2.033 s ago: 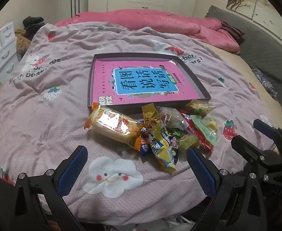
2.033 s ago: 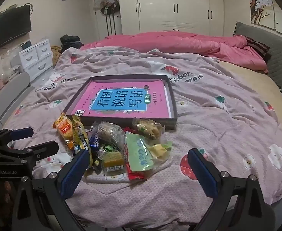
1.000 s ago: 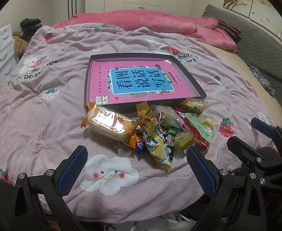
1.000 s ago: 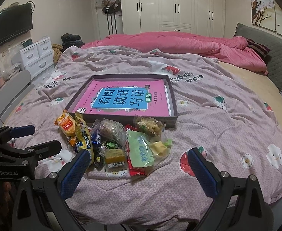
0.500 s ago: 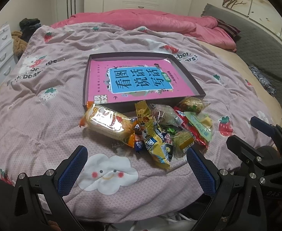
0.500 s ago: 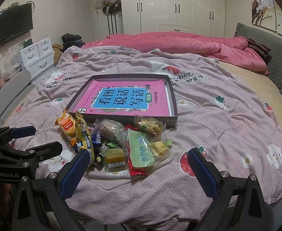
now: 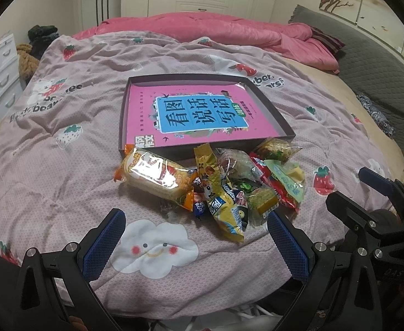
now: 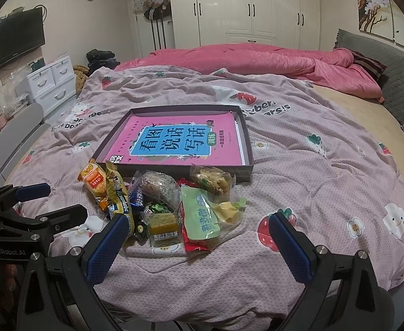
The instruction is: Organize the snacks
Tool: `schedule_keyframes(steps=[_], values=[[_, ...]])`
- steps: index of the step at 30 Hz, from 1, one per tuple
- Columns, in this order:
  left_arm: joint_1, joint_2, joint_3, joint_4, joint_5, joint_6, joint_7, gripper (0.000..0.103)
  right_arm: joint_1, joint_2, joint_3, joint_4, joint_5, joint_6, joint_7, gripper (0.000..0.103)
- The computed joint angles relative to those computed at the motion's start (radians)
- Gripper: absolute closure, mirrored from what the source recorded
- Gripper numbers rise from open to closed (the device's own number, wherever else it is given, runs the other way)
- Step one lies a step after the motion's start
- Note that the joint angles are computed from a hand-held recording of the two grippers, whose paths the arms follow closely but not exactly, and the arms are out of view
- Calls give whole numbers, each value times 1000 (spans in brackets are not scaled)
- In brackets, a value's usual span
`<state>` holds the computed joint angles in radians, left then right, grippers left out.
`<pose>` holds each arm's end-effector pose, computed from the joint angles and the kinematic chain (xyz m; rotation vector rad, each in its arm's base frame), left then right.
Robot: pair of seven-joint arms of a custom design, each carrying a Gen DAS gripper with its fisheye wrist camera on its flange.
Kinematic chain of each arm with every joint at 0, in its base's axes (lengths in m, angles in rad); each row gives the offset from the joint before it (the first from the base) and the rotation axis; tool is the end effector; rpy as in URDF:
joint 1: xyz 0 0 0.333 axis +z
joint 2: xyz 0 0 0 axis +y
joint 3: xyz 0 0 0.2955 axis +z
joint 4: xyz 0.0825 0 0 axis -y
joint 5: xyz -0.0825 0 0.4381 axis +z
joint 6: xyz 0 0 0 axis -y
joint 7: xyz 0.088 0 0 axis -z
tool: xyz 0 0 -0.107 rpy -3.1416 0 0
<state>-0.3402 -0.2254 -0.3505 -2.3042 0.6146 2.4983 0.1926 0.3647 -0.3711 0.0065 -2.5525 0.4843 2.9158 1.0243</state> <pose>0.4292 -0.3629 0.4276 -2.0832 1.6122 -0.6744 0.4847 0.1578 0.4285 -2.0825 1.2549 -0.4767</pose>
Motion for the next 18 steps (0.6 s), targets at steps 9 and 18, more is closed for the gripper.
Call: schedule_keyframes(steps=[9, 18], values=[[1, -1, 5, -3, -11, 1, 12, 1, 8, 16, -14, 16, 31, -12, -18, 1], [7, 1, 14, -10, -34, 15, 21, 1, -1, 37, -18, 41, 60, -31, -24, 1]])
